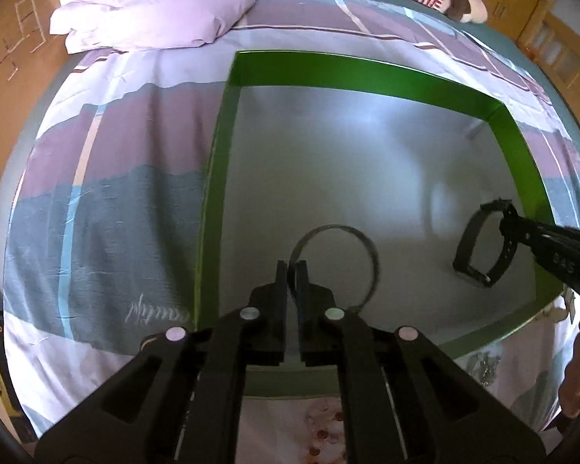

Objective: Organize jewelry
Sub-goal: 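Drop bangle into green box with left tool while right tool drops the watch, then grasp red bead bracelet with left tool while right tool grasps wooden bead bracelet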

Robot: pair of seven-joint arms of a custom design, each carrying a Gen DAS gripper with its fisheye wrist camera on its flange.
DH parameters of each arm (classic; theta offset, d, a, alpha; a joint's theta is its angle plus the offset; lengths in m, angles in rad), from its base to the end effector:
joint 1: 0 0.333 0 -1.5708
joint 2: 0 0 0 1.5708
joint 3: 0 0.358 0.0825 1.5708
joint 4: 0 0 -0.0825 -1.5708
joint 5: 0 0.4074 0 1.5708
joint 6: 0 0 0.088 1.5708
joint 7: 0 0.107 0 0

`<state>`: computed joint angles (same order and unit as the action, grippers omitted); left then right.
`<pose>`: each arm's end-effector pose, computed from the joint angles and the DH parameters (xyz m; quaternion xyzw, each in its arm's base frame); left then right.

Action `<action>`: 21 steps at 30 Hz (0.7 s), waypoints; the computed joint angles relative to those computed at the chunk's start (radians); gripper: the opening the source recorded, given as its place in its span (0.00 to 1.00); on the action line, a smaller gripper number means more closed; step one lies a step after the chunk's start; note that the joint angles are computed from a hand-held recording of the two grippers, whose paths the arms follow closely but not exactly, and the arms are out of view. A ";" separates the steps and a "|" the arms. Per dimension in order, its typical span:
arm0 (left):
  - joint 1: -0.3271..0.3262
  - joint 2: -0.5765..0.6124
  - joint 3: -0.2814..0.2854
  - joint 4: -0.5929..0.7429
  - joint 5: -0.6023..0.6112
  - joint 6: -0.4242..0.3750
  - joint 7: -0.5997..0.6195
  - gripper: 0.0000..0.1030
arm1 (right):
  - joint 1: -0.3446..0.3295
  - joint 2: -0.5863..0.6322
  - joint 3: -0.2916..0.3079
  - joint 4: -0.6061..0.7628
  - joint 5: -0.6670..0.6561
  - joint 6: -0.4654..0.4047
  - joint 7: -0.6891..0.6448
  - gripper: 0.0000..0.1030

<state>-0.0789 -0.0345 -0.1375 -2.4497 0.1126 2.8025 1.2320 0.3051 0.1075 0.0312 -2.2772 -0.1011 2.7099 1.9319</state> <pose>0.5106 -0.1179 0.3776 -0.7014 0.6857 -0.1526 0.1203 0.5441 0.1938 0.3672 -0.7179 0.6765 -0.0926 0.1353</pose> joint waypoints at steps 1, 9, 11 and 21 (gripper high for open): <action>-0.001 -0.001 0.002 -0.003 -0.027 0.006 0.016 0.08 | 0.006 -0.001 -0.006 -0.002 -0.034 -0.002 0.019 0.03; -0.004 -0.043 0.002 -0.038 0.040 0.085 -0.024 0.45 | 0.004 -0.042 0.027 -0.045 0.011 0.058 -0.058 0.82; -0.003 -0.067 0.000 -0.053 0.059 0.105 -0.037 0.58 | 0.016 -0.068 0.017 -0.061 -0.093 0.069 0.002 0.83; -0.146 -0.310 0.107 -0.205 -0.126 0.095 0.142 0.69 | -0.049 -0.279 0.017 -0.261 -0.153 0.141 -0.040 0.90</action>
<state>-0.2248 -0.3443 -0.0303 -2.6545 -0.0130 2.8979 1.3738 0.2557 -0.1716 0.0479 -2.5387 -0.2539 2.8506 1.8918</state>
